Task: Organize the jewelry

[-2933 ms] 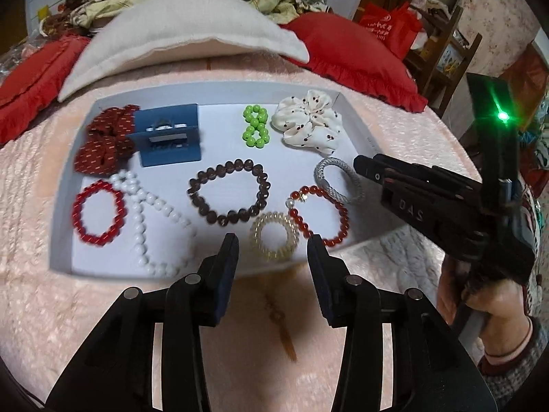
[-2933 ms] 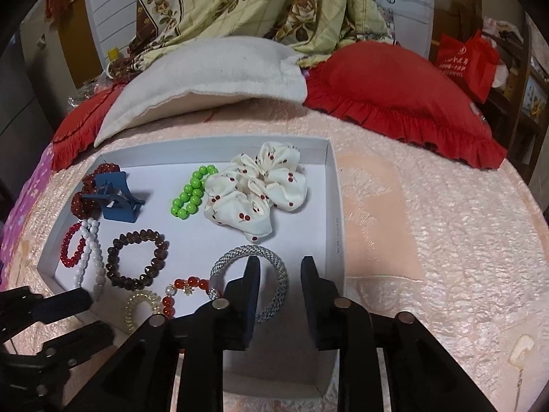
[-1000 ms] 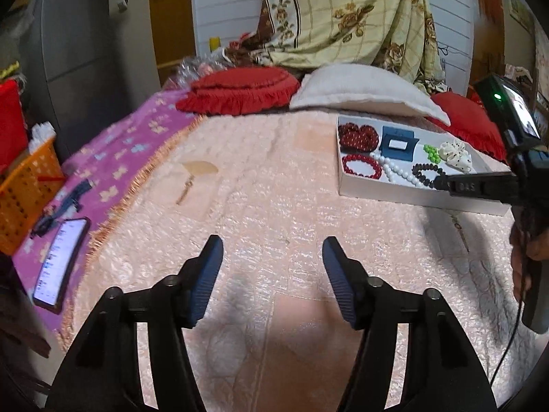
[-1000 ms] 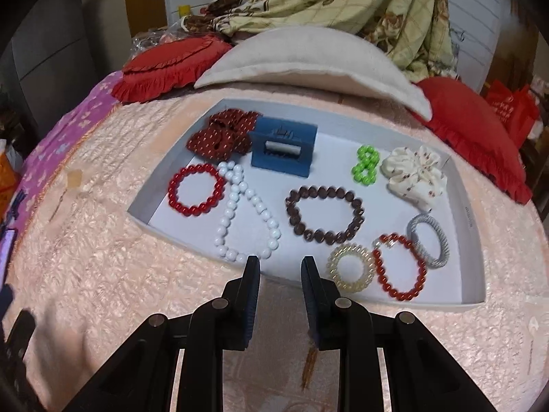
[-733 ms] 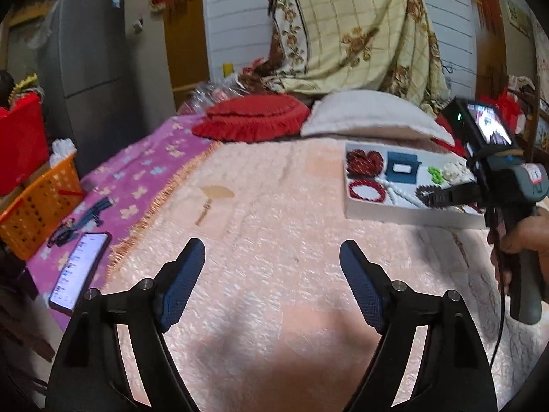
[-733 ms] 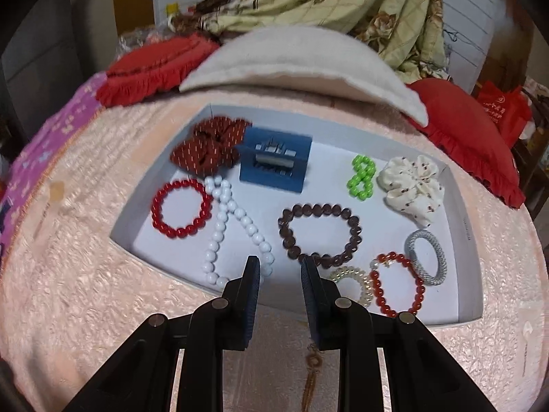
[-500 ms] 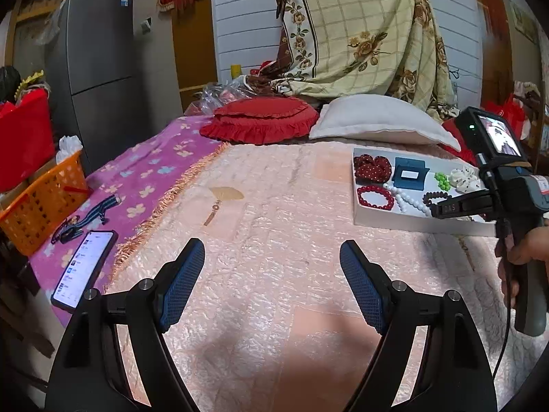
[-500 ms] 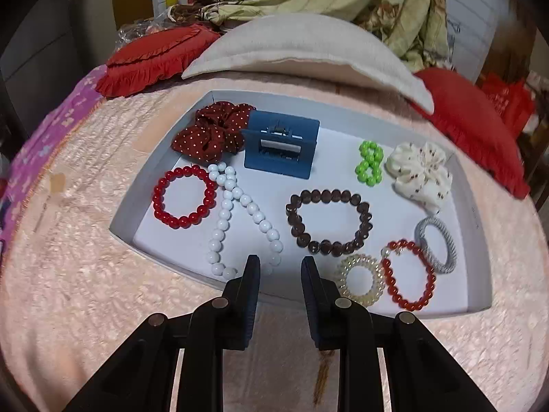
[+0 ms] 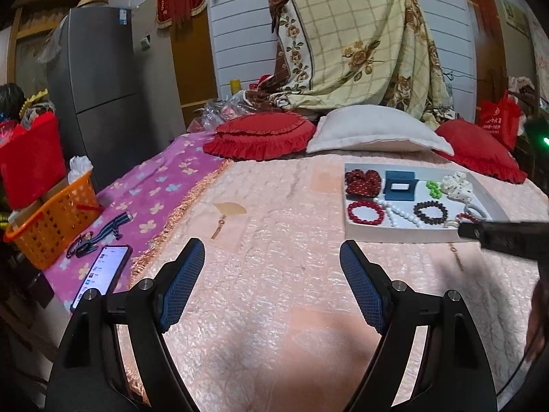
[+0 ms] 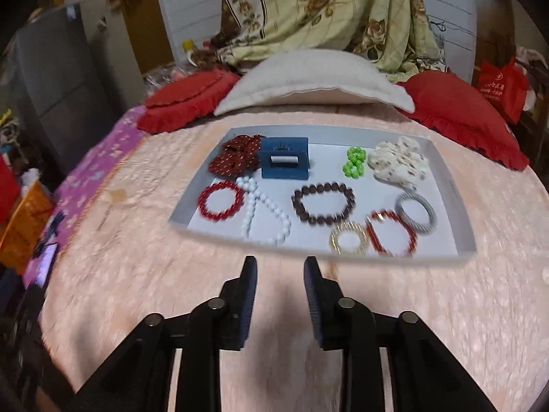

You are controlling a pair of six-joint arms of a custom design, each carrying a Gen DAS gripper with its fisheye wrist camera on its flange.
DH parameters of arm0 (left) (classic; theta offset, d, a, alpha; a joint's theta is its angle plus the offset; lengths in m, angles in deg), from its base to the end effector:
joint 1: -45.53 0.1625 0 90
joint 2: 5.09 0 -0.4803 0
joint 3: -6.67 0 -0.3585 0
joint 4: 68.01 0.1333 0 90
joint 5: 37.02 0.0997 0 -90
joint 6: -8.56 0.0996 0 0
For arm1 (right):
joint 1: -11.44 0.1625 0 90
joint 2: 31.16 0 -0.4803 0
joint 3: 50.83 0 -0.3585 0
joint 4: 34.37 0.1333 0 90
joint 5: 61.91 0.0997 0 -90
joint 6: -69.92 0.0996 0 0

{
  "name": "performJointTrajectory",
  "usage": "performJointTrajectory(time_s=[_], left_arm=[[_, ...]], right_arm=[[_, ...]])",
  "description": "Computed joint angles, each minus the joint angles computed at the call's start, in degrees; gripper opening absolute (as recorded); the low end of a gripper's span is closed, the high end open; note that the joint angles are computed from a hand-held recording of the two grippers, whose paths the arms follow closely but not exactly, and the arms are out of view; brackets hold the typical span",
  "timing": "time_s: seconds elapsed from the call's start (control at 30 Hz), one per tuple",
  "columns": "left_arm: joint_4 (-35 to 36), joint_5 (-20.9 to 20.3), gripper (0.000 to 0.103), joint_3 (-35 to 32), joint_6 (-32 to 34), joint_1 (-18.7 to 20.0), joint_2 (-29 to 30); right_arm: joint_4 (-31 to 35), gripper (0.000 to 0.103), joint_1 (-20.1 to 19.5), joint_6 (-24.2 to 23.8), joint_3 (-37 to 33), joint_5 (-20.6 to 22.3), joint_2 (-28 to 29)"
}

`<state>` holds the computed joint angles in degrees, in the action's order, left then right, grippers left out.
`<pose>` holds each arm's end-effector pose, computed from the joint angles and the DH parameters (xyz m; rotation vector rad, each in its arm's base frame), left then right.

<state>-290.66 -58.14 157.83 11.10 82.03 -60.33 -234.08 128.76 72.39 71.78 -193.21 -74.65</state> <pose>-0.1373 -0.3830 0.2314 0.5391 1.9850 -1.1927 0.3079 -0.4488 0.1273 0.2792 -2.4353 0.8806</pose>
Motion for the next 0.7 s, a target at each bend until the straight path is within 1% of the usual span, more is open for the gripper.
performJointTrajectory(time_s=[0.1,0.17,0.27,0.37,0.47,0.53,0.57,0.6,0.7], left_arm=[[8.47,0.57,0.081,0.80,-6.31,-2.28,-2.82],[14.03,0.86,0.081,1.16,-10.45,-3.63,-4.62],[22.01,1.10,0.081,1.50,-16.23,-5.49,-7.10],[34.27,-1.43,0.081,0.95,-23.13,-6.94,-11.88],[41.48,-2.29,0.081,0.56,-27.91,-8.53,-14.28],[44.02,-2.51,0.081,0.59,-30.00,-9.62,-15.12],[46.14,-2.44,0.081,0.53,-31.50,-10.40,-15.86],[47.53,-2.21,0.081,0.53,-32.63,-11.03,-16.35],[51.32,-1.10,0.081,0.74,-35.97,-12.94,-17.61]], right_arm=[[-4.50,0.029,1.69,0.05,4.08,-1.97,-0.52],[-6.51,0.029,2.74,1.14,6.31,-3.28,-0.91],[-8.66,0.029,3.55,2.57,9.38,-4.07,-2.04],[-11.08,0.030,4.87,2.15,11.28,-5.78,-2.50],[-13.74,0.030,6.93,0.18,12.02,-9.13,-2.26],[-15.68,0.034,8.11,-1.05,12.42,-10.66,-2.02],[-16.83,0.038,8.69,-1.46,12.75,-11.17,-1.96],[-17.68,0.039,9.11,-1.64,13.05,-11.48,-1.96],[-19.37,0.039,10.33,-1.86,14.01,-12.47,-2.18]])
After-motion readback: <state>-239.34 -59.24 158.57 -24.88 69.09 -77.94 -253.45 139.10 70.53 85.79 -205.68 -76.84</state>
